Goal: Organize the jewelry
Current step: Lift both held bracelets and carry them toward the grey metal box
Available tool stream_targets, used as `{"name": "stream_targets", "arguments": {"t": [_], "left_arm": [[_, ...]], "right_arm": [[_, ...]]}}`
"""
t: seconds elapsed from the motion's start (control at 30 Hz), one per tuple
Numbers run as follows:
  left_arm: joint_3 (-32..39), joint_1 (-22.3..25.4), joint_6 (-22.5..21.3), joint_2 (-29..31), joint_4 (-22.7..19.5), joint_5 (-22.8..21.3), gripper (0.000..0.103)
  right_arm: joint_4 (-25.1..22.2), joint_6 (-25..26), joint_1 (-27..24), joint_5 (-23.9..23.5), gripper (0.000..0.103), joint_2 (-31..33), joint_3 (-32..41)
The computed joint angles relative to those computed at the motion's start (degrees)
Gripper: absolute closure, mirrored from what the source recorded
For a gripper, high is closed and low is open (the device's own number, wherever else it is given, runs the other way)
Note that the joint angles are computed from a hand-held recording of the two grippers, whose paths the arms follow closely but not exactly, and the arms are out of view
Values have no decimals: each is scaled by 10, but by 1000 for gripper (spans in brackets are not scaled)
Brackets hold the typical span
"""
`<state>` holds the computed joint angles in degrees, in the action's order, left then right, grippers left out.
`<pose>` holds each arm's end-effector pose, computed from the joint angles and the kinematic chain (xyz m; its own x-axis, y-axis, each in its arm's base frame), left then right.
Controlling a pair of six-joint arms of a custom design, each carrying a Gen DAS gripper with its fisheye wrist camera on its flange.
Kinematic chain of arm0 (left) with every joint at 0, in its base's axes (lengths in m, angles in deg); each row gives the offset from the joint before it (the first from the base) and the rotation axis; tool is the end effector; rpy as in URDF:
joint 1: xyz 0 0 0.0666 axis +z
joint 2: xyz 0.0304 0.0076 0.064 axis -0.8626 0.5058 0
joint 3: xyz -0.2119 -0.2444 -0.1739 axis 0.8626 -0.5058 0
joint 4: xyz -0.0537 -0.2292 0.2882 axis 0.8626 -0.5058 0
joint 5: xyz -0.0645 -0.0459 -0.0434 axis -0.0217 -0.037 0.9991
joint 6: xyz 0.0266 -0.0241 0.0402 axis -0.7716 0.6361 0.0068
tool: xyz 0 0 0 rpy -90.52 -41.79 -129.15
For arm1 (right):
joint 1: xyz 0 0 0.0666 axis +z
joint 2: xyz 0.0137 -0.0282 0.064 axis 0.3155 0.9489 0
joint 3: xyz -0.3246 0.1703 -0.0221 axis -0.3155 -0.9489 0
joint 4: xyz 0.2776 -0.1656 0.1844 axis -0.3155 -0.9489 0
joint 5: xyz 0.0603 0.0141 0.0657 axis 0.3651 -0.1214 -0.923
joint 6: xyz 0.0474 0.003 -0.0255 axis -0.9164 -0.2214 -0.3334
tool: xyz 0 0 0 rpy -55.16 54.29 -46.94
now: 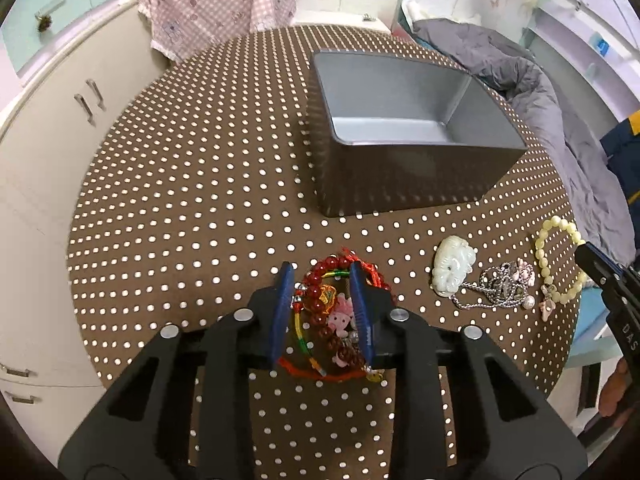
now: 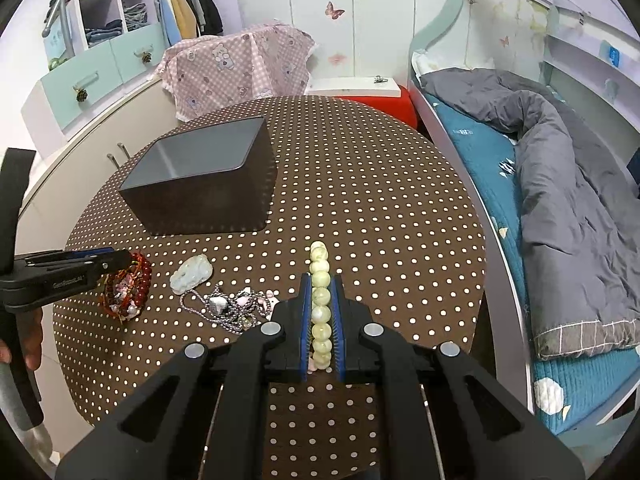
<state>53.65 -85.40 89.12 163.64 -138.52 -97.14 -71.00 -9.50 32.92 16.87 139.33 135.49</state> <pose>0.6070 -0.2827 0.4009 -0.8148 -0.3380 -0.4709 -0.3354 0.9375 -0.0925 0.6521 0.1769 0.4600 -0.6939 -0.3421 -0.6337 -0.4970 0.8642 0.0777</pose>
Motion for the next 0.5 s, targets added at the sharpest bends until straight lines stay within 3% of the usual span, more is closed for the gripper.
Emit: {"name": "stream_targets", "arguments": {"t": [0.23, 0.33, 0.5], "left_arm": [[-17, 14, -2, -6, 22, 32, 86], [-14, 15, -9, -5, 19, 30, 95], [-40, 20, -11, -23, 35, 41, 95]], "right_arm": [[-8, -2, 0, 5, 95, 8, 13], [-14, -2, 0, 4, 95, 13, 23], [-13, -3, 0, 5, 95, 13, 23]]}}
